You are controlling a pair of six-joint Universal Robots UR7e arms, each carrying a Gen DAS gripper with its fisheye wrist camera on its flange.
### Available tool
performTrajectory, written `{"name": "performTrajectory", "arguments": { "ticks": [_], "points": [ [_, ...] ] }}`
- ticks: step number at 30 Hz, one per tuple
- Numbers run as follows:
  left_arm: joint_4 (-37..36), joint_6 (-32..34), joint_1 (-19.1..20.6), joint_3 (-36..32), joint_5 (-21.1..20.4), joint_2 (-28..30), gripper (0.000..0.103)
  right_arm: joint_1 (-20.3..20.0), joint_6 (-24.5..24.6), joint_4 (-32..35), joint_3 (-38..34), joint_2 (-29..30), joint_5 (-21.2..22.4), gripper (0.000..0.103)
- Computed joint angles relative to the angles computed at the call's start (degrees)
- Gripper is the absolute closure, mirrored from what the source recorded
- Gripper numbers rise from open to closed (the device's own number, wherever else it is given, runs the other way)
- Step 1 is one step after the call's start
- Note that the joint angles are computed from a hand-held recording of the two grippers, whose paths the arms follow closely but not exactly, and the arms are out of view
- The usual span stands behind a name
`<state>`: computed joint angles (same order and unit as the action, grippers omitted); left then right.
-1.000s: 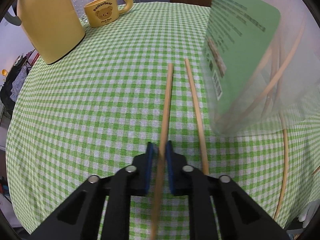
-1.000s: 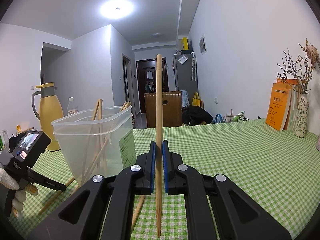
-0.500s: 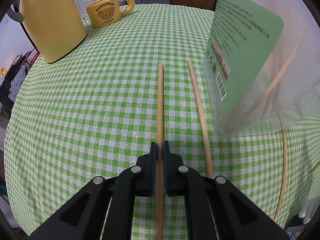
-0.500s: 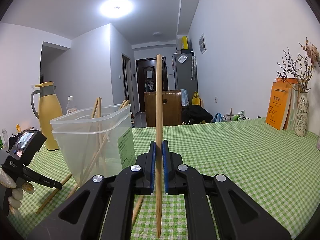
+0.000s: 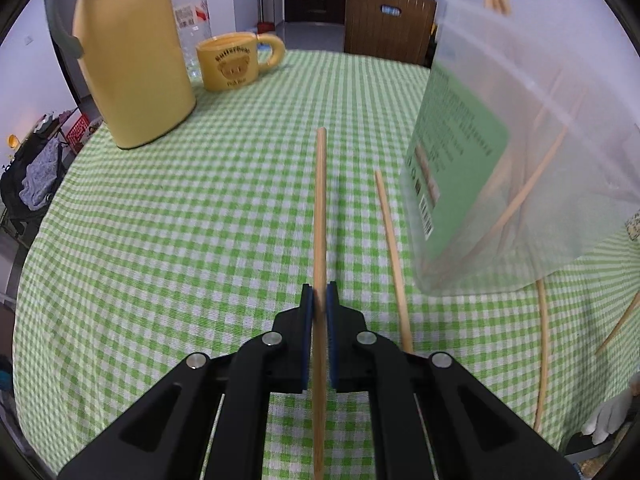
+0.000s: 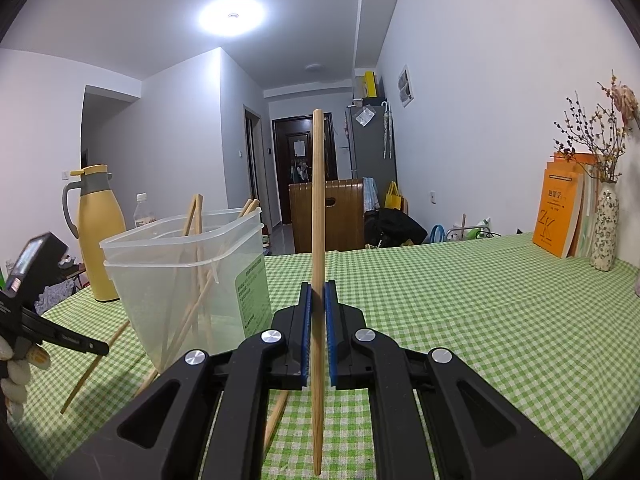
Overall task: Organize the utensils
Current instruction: 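Lift the held chopstick upright with the left tool, then carry both upright chopsticks over the clear plastic box with both tools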
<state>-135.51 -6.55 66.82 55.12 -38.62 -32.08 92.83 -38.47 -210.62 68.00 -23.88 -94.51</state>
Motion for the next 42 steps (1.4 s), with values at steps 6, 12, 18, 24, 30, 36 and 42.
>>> {"name": "performTrajectory", "arguments": {
  "ticks": [6,12,18,24,30,36,42],
  "points": [
    [-13.46,4.71,-1.35,6.15,1.19,-2.57,0.099,0.00,0.06,0.07,0.20,-0.15,0.22,0.096],
    [-22.17,6.95,-2.54,9.90,-0.73,-4.76,0.099,0.02,0.11,-0.87,1.19,-0.83,1.67,0.096],
    [-29.48,10.71,-4.04,10.65,0.10,-5.07,0.099,0.51,0.12,0.14,2.10,-1.79,2.20,0.096],
    [-33.64,12.40,-5.00,12.53,-0.56,-6.23,0.099,1.07,-0.21,0.85,3.08,-2.75,2.55,0.096],
    [-41.33,18.87,-6.46,12.41,-1.33,-5.78,0.099,2.20,-1.06,-0.19,3.78,-3.65,2.57,0.096],
    [-45.28,23.70,-8.40,10.59,-3.32,-4.80,0.099,3.60,-2.08,-0.89,2.38,-3.75,2.97,0.096],
    [-46.06,25.56,-9.80,6.88,-4.54,-2.68,0.099,4.93,-2.11,0.81,-2.01,-2.29,3.55,0.096]
  ]
}}
